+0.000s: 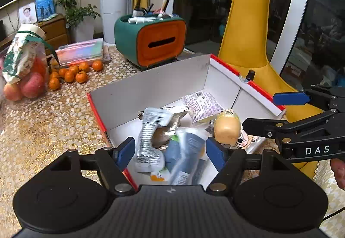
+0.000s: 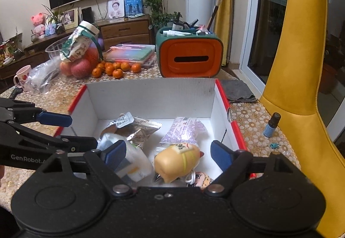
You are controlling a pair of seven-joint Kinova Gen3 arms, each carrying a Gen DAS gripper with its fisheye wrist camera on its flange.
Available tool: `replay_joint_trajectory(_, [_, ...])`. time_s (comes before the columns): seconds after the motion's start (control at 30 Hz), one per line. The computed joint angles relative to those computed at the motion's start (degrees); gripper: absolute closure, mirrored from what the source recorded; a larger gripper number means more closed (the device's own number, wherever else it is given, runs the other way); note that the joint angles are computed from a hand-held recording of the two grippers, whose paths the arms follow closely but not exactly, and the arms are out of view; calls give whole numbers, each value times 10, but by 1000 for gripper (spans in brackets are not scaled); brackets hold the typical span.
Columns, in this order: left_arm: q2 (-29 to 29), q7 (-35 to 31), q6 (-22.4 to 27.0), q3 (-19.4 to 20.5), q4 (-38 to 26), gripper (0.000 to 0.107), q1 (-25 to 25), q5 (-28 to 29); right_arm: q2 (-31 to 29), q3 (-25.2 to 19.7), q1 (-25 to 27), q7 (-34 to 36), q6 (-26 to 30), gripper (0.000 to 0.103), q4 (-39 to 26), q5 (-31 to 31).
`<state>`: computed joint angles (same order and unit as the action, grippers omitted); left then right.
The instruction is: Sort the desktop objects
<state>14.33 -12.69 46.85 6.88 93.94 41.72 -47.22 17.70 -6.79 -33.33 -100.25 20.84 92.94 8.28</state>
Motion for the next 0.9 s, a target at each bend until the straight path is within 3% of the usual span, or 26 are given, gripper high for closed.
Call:
replay_joint_trajectory(0.47, [-48, 106, 31, 40, 45, 30, 23, -48, -57, -15, -1, 0, -34, 16, 60, -2])
replay_joint_trajectory(0.53, [-50, 116, 47, 47, 47, 22, 27, -56, -64, -13, -6, -7, -40, 16, 68, 3])
replay_joint_trajectory(0.77, [-55, 151, 96, 70, 56, 18, 45, -75, -88, -11, -20, -35, -62, 11, 100, 26])
replay_joint_trajectory(0.83, [-57, 157, 106, 74, 59, 10, 48, -76, -93, -18, -14, -33, -71, 8, 110, 20])
replay_joint_trajectory(0.9, [-58, 163, 117, 78, 61, 9, 51, -77, -99, -21, -11, -35, -79, 6, 118, 17])
